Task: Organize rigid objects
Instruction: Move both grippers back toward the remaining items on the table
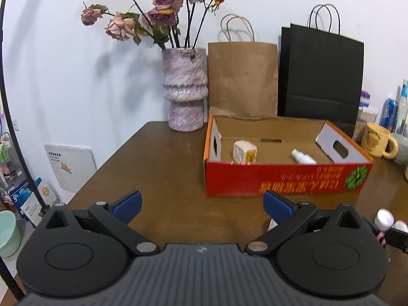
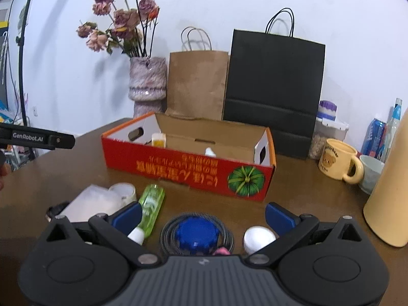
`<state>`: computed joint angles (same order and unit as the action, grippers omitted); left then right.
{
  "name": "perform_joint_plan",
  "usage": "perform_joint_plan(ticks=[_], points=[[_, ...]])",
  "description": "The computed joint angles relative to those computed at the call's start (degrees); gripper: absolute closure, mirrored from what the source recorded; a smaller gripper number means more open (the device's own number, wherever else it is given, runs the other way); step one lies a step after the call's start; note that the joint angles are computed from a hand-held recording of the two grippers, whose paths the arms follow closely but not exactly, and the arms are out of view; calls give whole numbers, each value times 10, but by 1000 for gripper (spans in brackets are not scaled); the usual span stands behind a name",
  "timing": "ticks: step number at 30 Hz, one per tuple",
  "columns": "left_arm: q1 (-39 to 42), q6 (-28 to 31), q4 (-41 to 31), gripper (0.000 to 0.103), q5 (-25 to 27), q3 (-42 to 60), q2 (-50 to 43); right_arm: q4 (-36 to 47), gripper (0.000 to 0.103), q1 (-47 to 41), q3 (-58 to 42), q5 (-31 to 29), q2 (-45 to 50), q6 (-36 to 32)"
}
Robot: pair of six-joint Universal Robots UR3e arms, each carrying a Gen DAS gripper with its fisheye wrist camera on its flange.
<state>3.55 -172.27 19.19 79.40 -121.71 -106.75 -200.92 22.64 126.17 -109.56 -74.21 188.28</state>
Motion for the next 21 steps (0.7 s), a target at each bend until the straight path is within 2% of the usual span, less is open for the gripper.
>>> perform_joint_plan(ticks=[8,16,21], points=[[33,26,29,0,-24,-68,12,6,0,11,26,-3,-2,17],[62,50,69,0,-53,-99,-13,1,0,-2,26,13,25,21],[74,43,45,0,-61,-84,-23,7,0,-16,-3,35,57,8]])
